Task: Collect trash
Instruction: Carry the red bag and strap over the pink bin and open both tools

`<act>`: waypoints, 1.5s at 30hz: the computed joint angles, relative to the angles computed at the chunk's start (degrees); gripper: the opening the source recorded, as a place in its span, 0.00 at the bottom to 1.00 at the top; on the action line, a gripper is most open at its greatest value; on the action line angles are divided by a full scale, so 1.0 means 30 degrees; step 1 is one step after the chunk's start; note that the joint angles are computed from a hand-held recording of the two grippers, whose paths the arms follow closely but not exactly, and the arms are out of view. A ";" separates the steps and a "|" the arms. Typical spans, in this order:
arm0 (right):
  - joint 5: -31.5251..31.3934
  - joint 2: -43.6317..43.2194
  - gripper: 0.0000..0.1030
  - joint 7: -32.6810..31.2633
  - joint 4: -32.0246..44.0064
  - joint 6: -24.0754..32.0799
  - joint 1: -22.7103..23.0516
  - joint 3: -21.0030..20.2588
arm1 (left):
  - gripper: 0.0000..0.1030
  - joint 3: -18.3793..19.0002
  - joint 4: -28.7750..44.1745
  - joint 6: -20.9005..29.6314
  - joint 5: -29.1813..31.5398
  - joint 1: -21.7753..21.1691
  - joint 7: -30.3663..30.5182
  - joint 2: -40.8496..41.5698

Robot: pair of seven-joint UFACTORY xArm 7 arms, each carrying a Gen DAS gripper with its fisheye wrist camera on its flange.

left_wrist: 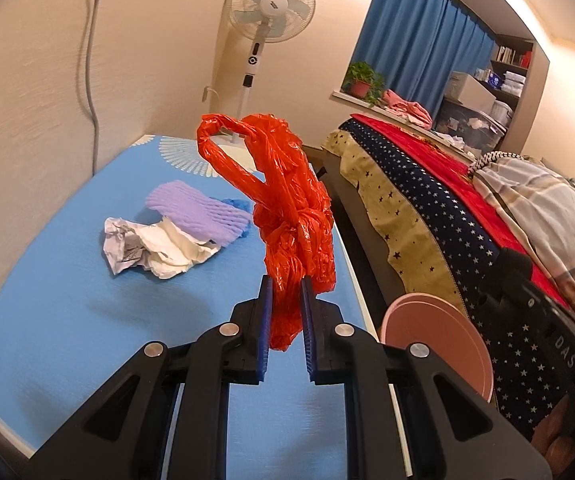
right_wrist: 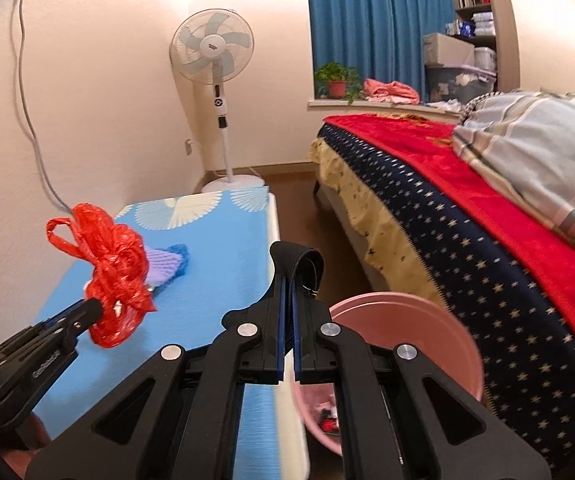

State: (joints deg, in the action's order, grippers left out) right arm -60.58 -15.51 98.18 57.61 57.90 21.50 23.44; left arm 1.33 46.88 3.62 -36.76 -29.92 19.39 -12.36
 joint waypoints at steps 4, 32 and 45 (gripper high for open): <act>0.0111 -0.0223 0.03 -0.0650 -0.0083 0.0781 -0.0049 0.0015 | 0.13 0.0105 0.0144 0.0047 -0.0370 -0.0371 0.0343 0.0146; 0.2888 -0.3284 0.03 -0.1306 -0.3182 0.1828 -0.3024 -0.0226 | 0.05 -0.4692 0.3815 0.1422 -0.5476 0.0382 0.5250 0.4401; 0.3711 -0.3087 0.45 -0.0825 -0.3386 0.1652 -0.3410 -0.0398 | 0.06 -0.5531 0.4605 0.2551 -0.6488 0.1638 0.5483 0.5356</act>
